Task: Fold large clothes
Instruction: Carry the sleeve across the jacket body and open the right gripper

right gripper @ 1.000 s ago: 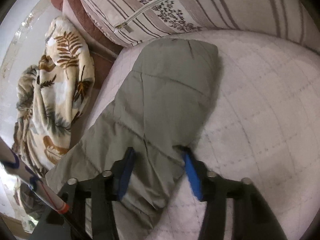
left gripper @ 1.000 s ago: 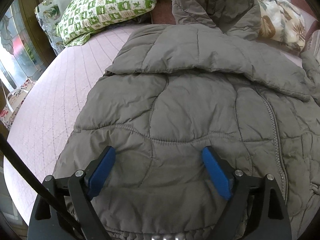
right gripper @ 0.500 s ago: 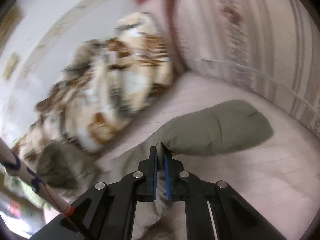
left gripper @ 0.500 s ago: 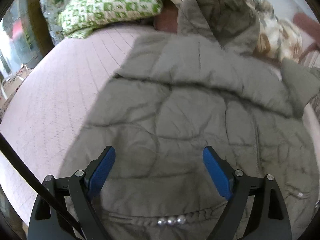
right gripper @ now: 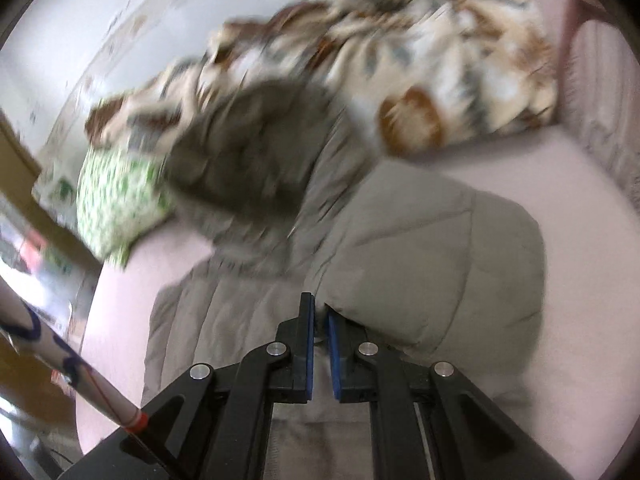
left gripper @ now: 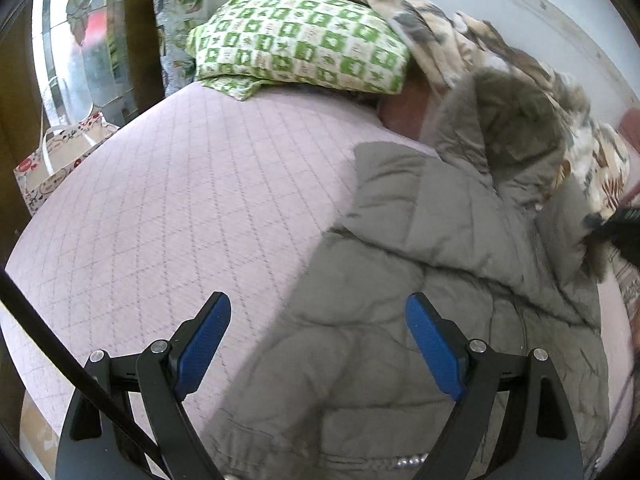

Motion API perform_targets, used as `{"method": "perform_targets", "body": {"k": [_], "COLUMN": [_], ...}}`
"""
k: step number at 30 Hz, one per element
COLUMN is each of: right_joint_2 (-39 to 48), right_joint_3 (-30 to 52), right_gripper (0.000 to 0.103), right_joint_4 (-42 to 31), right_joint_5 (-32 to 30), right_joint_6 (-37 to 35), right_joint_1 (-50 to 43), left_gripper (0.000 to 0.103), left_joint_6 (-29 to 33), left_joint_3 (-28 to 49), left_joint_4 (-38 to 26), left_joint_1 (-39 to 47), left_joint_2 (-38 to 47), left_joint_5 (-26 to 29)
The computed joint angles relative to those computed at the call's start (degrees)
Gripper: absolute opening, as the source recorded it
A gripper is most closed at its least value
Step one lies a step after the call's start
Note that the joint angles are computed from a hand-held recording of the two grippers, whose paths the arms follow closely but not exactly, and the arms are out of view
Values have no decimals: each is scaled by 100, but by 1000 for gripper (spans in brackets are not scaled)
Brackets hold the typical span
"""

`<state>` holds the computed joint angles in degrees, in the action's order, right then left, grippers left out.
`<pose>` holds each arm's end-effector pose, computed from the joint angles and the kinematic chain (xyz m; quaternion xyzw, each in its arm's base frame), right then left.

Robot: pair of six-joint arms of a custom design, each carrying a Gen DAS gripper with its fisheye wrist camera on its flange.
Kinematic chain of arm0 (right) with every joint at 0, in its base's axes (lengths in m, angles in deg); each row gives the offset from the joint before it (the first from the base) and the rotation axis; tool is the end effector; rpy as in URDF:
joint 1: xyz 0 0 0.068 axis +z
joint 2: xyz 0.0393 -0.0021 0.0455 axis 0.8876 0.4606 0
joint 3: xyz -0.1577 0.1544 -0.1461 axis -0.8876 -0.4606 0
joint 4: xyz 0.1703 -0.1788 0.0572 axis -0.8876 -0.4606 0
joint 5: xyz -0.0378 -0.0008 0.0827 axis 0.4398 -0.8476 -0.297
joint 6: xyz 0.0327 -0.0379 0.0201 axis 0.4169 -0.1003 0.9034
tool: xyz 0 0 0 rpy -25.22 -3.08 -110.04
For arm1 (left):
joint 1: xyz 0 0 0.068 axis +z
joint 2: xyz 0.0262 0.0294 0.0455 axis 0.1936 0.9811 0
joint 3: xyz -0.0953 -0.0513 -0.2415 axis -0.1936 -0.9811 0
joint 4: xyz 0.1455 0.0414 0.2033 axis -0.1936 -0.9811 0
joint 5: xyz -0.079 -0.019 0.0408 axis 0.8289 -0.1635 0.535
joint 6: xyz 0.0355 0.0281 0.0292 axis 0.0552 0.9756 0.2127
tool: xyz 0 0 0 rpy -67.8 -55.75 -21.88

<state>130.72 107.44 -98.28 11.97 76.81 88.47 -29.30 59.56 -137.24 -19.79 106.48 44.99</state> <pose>0.3206 0.1604 0.2442 -0.0224 0.9344 0.2038 0.2912 0.0969 -0.0371 0.2104 -0.2486 0.9046 0.0295 0.3451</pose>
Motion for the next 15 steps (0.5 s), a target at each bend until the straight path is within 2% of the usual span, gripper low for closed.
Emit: {"method": "perform_targets", "body": {"k": [4,8,11,13,15], "right_joint_2": [755,1350,1198,756,115], "right_joint_3": [145,446,246,-95,-550], "right_gripper": [8,11,25,50,56], "right_joint_4": [187,24,5,47,69], "right_joint_5": [37,142,302,393,483], "right_joint_6": [147,193,220,85,-107], "right_joint_1": [570,938,1121,1218,1259], "left_gripper": [89,89,89,89,89], "left_joint_6": [512,773,936,1011,1028], "left_joint_3": [-24,-20,-31,-30,-40], "left_joint_4": [69,98,104,126,123], "left_joint_1": [749,1101,1345,1457,1494], "left_joint_2": [-314,-367,-481,-513,-541], "left_joint_5": [386,484,698,805,859]}}
